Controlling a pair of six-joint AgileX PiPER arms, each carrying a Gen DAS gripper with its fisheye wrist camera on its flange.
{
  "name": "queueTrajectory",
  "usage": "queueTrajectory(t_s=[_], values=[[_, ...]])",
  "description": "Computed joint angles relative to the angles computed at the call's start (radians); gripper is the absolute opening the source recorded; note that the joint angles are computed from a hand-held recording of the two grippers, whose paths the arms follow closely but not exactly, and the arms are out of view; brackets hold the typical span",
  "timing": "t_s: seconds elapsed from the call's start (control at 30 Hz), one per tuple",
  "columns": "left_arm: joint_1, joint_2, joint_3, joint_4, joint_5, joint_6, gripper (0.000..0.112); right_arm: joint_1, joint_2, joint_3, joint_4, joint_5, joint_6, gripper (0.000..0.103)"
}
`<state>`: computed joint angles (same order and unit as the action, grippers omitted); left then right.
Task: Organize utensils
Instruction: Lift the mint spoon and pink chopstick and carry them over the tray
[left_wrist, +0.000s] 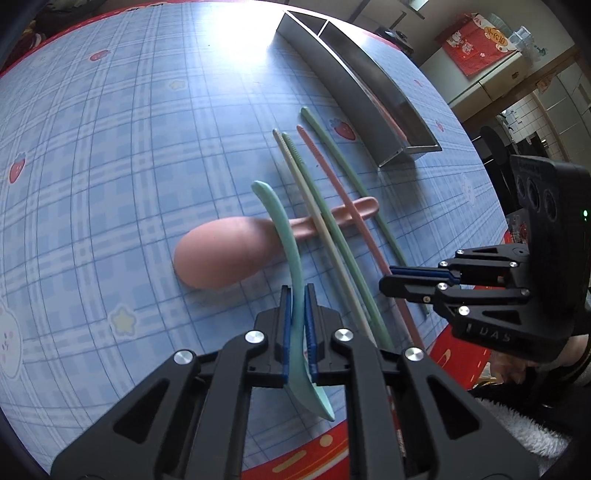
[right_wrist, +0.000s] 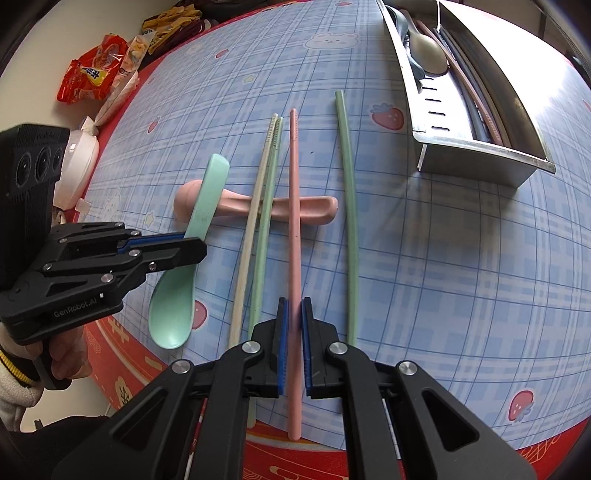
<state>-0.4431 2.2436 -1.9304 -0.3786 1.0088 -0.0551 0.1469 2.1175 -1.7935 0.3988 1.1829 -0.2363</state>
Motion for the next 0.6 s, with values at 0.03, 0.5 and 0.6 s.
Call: queueTrajectory(t_s=[0.03,0.5,0.6], values=[[-0.001,-0.021,0.038,0.001,-0.023,-0.004,0.012,0.001,0.0,-0.001,-0.001,0.0,0.001,0.007],[0.006,-0.202,0.342,0.061,-0.23,-0.203,0.011,-0.018,0.002,0.006,0.033,0.001,-0.017,0.007],[0.019,-0.251,0.396,0.06,-0.259,-0.224,0.011,-0.021,0.003,0.006,0.039,0.002,-0.021,0.007]])
